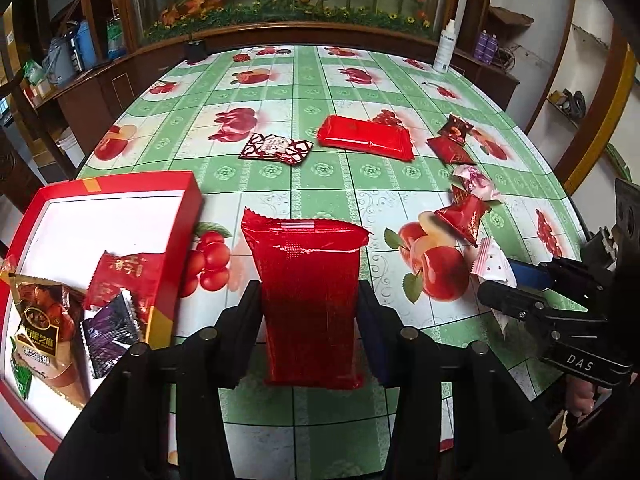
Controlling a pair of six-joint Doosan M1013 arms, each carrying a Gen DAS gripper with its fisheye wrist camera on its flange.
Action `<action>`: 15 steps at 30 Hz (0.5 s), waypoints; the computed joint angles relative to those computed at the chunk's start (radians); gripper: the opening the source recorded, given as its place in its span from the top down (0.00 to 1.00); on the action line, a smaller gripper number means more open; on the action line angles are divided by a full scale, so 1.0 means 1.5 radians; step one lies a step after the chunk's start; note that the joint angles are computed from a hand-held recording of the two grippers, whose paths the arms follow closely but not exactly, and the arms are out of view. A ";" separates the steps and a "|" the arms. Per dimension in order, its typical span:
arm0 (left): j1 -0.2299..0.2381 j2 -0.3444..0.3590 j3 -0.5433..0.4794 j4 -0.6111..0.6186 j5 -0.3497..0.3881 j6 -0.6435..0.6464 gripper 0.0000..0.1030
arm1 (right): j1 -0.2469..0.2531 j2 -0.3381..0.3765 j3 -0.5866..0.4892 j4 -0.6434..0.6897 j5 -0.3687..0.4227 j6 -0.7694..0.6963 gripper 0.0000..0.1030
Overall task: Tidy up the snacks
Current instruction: 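Lift the red packet with the left gripper while the right gripper holds the white pink-edged packet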
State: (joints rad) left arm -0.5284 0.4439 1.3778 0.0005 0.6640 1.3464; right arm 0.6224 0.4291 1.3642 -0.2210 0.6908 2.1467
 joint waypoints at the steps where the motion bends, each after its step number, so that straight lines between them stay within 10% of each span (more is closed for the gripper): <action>1: 0.000 -0.002 0.002 -0.001 -0.001 -0.001 0.57 | 0.001 0.001 -0.002 0.006 -0.002 -0.004 0.64; 15: 0.035 -0.038 0.045 0.036 -0.044 -0.064 0.61 | 0.023 0.050 -0.087 -0.005 0.037 -0.020 0.64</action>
State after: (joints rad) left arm -0.4759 0.3874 1.4446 0.0543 0.5987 1.2505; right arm 0.6572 0.5045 1.2343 -0.2278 0.7467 2.1172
